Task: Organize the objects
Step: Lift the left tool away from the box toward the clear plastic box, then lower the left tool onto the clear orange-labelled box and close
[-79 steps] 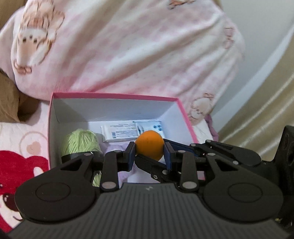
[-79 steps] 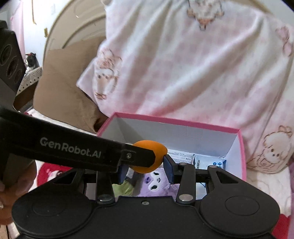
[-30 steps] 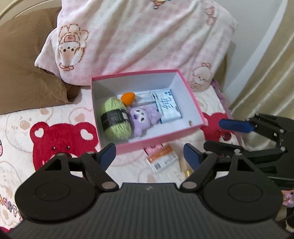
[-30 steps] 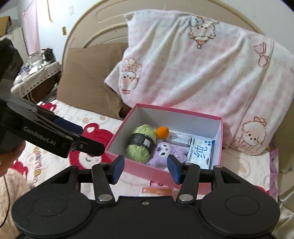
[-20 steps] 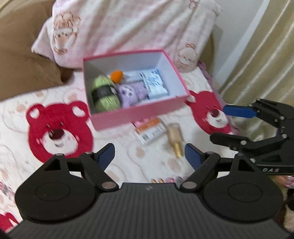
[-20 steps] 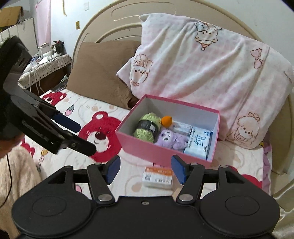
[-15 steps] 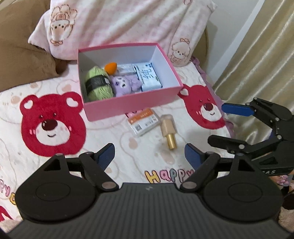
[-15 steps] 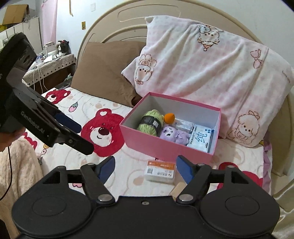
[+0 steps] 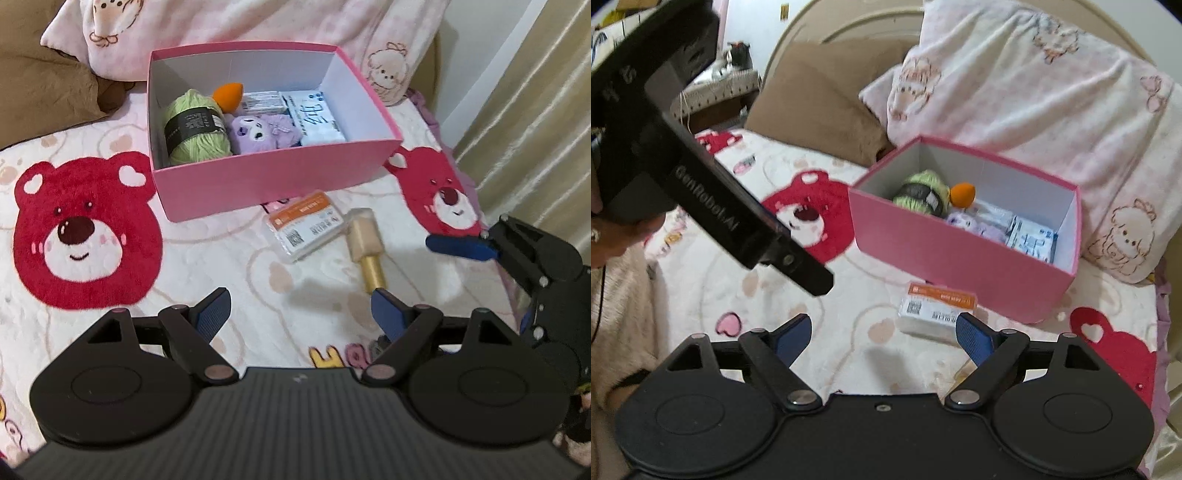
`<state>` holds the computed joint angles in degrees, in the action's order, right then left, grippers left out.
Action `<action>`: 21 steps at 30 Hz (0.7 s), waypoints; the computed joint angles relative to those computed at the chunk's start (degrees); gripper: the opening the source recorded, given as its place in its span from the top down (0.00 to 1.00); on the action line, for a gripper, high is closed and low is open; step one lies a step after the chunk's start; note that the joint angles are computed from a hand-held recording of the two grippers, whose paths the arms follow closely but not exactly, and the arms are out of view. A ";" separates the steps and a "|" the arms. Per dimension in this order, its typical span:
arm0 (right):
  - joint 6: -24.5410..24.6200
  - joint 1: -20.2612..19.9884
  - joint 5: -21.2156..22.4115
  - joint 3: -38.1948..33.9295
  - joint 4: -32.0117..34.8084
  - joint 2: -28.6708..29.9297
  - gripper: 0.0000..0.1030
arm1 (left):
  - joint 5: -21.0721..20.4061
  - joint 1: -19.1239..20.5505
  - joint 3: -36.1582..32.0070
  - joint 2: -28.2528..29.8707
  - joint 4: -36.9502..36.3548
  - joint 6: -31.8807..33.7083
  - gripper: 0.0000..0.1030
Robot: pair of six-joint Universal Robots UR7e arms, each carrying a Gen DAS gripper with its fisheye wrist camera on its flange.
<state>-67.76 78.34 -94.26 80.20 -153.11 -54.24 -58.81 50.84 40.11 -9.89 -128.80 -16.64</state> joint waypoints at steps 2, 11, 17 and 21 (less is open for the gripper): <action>-0.01 -0.01 -0.81 -1.19 0.27 1.47 0.14 | 0.06 0.81 -1.08 1.17 -1.57 0.88 0.19; -0.60 -0.10 -5.72 -8.87 -2.96 10.47 0.14 | 2.40 3.39 -4.94 6.93 -12.72 5.06 0.11; -0.84 0.49 -9.28 -15.34 -4.00 15.80 0.14 | 1.25 4.79 -8.38 10.53 -16.26 5.02 0.11; 1.27 0.19 -10.23 -17.23 -5.16 17.54 0.14 | -1.08 5.66 -8.82 11.67 -18.85 4.97 0.11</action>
